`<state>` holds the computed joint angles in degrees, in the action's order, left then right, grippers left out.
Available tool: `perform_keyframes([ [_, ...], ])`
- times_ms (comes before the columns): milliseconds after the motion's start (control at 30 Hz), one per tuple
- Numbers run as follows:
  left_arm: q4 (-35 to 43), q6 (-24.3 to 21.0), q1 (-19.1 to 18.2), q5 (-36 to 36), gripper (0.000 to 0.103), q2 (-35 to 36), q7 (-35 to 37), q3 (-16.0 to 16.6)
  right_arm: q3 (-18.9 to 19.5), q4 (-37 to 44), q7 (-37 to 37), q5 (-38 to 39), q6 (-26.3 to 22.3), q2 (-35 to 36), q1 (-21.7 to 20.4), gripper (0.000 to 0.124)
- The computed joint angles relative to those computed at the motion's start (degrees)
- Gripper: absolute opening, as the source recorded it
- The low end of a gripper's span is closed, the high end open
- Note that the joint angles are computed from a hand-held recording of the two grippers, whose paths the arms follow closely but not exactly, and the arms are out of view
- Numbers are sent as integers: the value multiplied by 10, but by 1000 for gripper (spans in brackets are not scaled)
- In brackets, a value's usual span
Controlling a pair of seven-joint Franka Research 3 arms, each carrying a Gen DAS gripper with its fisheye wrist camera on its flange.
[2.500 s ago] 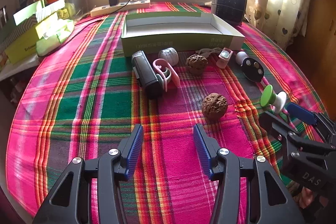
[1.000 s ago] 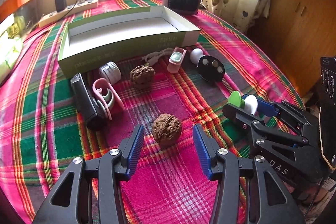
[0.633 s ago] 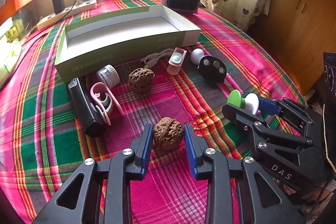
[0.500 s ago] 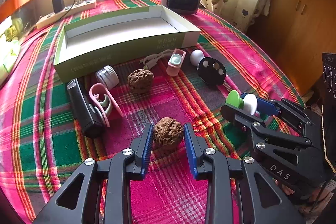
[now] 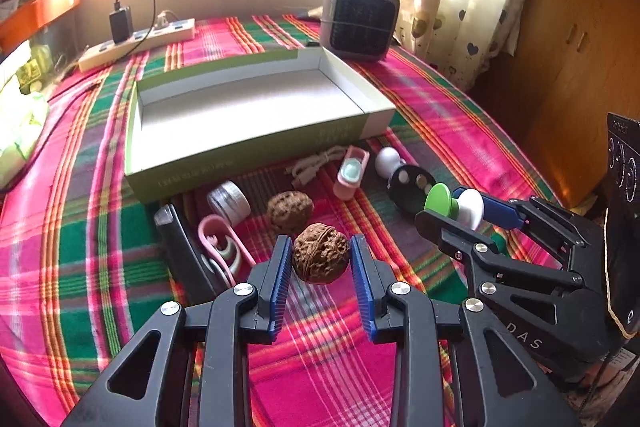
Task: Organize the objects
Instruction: 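Lift the spool with the right tool while the left tool grasps a walnut, then carry both objects over the white box and open both tools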
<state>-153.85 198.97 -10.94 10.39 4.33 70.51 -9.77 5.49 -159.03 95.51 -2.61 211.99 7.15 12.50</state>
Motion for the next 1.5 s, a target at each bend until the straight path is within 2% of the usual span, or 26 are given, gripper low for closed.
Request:
perform_keyframes([
  [100, 9, -3, 1, -5, 28, 0, 7, 4, 1, 14, 18, -33, -11, -1, -13, 45],
  [367, 40, -7, 2, -28, 28, 6, 35, 15, 2, 64, 7, -57, -33, 4, -19, 45],
  [500, 57, -6, 2, -41, 28, 14, 51, 23, 13, 105, 45, -117, -56, 17, -49, 45],
  [600, 77, -11, 10, -35, 28, 25, 49, 27, 16, 133, 33, -119, -70, 30, -51, 45],
  [733, 103, -17, 23, -22, 28, 42, 43, 32, 40, 176, 43, -150, -96, 54, -78, 45],
  [833, 127, -29, 51, 12, 28, 59, 12, 21, 67, 215, 47, -170, -121, 80, -106, 45],
  [933, 152, -45, 32, 4, 28, 78, 18, 48, 104, 251, 37, -180, -146, 106, -141, 45],
  [1000, 165, -51, 44, 17, 28, 87, 13, 42, 130, 278, 28, -180, -168, 127, -164, 45],
  [1167, 204, -75, 33, 23, 28, 115, 7, 61, 128, 337, -23, -147, -220, 163, -148, 45],
  [1233, 220, -87, 49, 33, 28, 127, 0, 50, 112, 359, -39, -133, -239, 177, -129, 45],
  [1333, 241, -101, 42, 41, 28, 144, -8, 63, 100, 388, -60, -112, -263, 195, -112, 45],
  [1500, 269, -123, 60, 56, 28, 167, -19, 49, 86, 429, -92, -78, -294, 223, -90, 45],
])
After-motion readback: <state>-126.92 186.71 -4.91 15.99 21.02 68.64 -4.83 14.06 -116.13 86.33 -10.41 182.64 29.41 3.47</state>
